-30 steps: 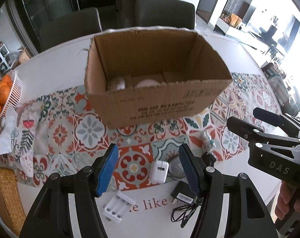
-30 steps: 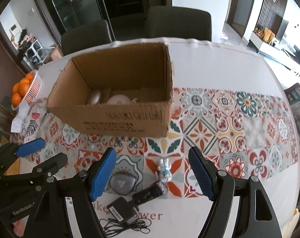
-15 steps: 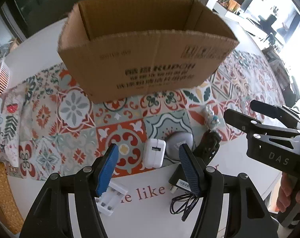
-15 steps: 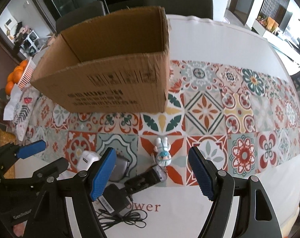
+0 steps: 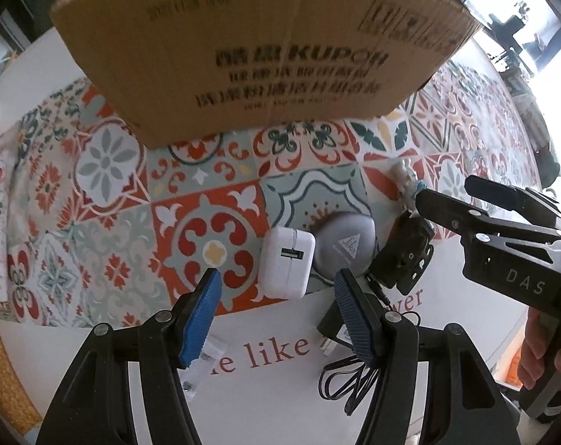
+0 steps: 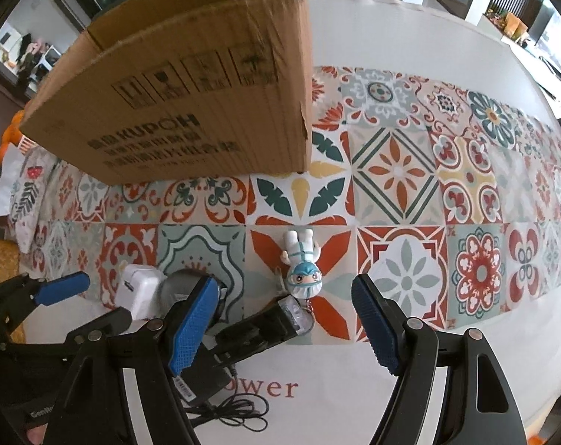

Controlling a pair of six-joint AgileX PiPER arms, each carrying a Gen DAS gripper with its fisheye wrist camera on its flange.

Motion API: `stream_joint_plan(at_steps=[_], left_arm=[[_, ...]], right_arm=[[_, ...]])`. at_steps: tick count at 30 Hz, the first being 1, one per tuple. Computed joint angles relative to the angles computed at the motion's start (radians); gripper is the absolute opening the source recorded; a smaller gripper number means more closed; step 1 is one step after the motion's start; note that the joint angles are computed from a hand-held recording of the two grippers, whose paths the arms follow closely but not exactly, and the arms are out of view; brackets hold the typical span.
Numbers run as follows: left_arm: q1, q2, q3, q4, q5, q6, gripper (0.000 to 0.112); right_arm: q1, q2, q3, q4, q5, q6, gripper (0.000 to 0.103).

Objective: Organize rigid objects
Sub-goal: 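Move the left tool to the white charger while the right tool approaches the white figurine, then close the left tool on the white charger while the right tool grips the figurine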

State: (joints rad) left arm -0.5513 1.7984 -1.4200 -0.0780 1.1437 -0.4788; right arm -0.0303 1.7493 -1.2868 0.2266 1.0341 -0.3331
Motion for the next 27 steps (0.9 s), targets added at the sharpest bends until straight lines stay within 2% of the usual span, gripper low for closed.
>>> stream_joint_plan(at_steps=[7, 10, 14, 18, 21, 25, 27], left_arm=[[-0.008, 0.059, -0.021, -0.015, 0.009, 0.014, 0.061], [-0.014, 0.085, -0.035, -0.016, 0.012, 0.016, 0.059], [-0.02, 0.107, -0.044, -0.011, 0.018, 0.011, 0.05], [-0.016, 0.124, -0.043, -0.015, 0.005, 0.009, 0.045], [0.015, 0.126, -0.022, -0.043, -0.018, 0.041, 0.04], [0.031, 0.132, 0.006, -0.077, -0.051, 0.073, 0.033], [0.033, 0.136, 0.012, -0.079, -0.065, 0.071, 0.033]], right_arm=[[-0.017, 0.047, 0.004, 0.033, -0.013, -0.028, 0.074], [-0.022, 0.073, -0.001, 0.025, -0.019, -0.019, 0.069], [-0.028, 0.102, -0.012, 0.03, -0.022, -0.028, 0.066], [-0.018, 0.129, -0.016, 0.025, -0.036, -0.02, 0.064], [-0.017, 0.158, -0.03, 0.029, -0.036, -0.012, 0.06], [-0.009, 0.19, -0.053, 0.033, -0.034, 0.011, 0.047], [-0.009, 0.199, -0.063, 0.037, -0.033, 0.01, 0.046]])
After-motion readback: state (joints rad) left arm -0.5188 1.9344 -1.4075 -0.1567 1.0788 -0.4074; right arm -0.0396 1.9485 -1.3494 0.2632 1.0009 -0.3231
